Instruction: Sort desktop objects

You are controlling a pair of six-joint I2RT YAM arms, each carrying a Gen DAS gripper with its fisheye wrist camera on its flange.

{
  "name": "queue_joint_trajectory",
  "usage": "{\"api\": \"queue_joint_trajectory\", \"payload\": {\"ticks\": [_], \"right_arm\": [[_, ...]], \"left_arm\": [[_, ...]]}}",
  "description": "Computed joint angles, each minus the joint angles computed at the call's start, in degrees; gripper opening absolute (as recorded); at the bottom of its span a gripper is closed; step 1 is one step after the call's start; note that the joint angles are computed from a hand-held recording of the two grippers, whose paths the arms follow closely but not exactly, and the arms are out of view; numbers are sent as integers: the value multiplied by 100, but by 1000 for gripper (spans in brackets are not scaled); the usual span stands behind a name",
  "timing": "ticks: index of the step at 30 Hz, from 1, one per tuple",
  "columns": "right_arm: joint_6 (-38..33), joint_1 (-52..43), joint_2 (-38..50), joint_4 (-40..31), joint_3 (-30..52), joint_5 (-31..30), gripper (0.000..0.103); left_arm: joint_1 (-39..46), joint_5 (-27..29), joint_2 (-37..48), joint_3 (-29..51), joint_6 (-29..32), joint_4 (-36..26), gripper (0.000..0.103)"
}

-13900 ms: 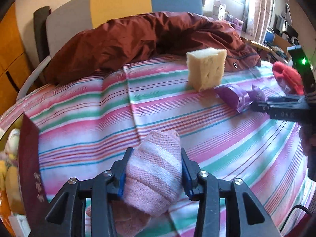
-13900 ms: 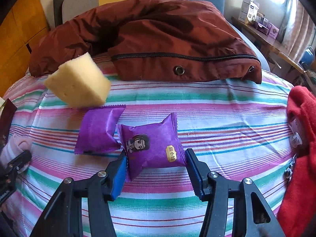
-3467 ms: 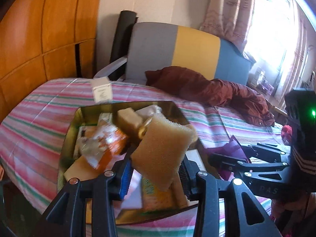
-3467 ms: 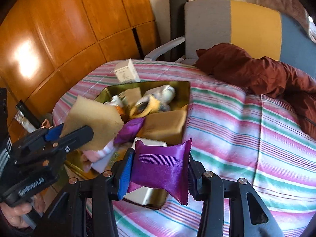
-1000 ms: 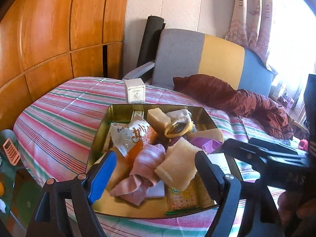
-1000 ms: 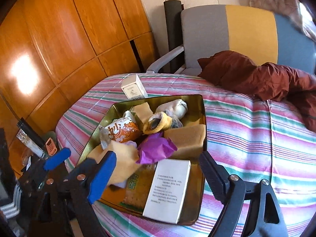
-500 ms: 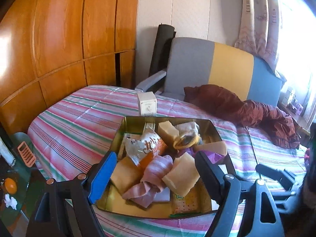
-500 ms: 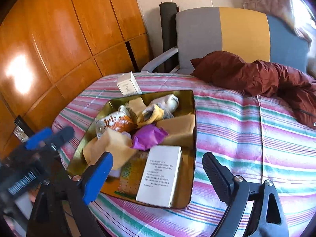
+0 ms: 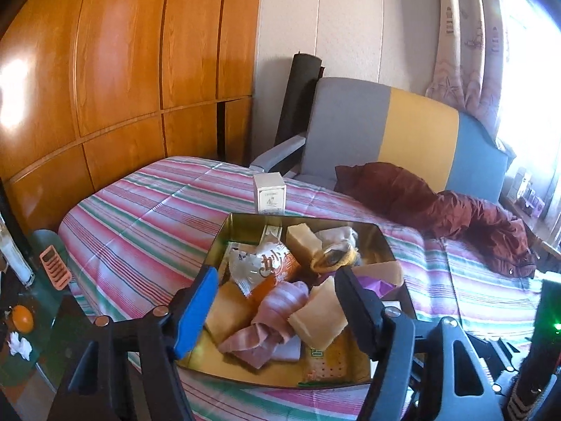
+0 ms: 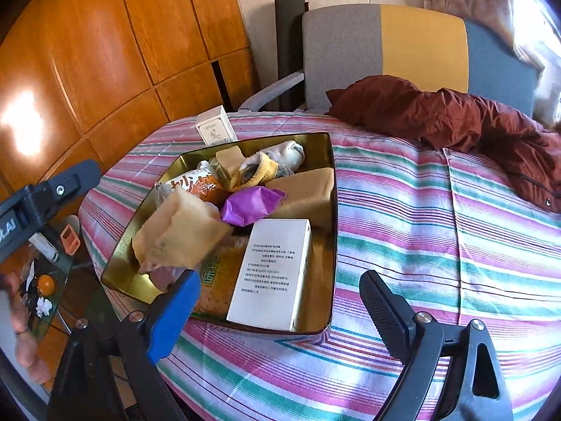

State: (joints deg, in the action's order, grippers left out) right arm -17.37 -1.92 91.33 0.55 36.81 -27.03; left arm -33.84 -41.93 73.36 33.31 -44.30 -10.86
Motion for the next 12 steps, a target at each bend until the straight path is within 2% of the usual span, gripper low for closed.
{"api": "queue_joint_trajectory", "payload": {"ticks": [1,3,7,12], "right_arm": [[5,14,-8,18,-15,20,93],[-12,25,-19,43,-50,35,93],[-44,64,-19,95,-106,91,93],[-55,85,-88,234,-184,160,93]], "left_arm": [[31,78,38,5,40,20,62],[124,299,81,-1,98,63,60],[97,257,117,-70,207,209,49],[149,256,105,-119,298,298,49]]}}
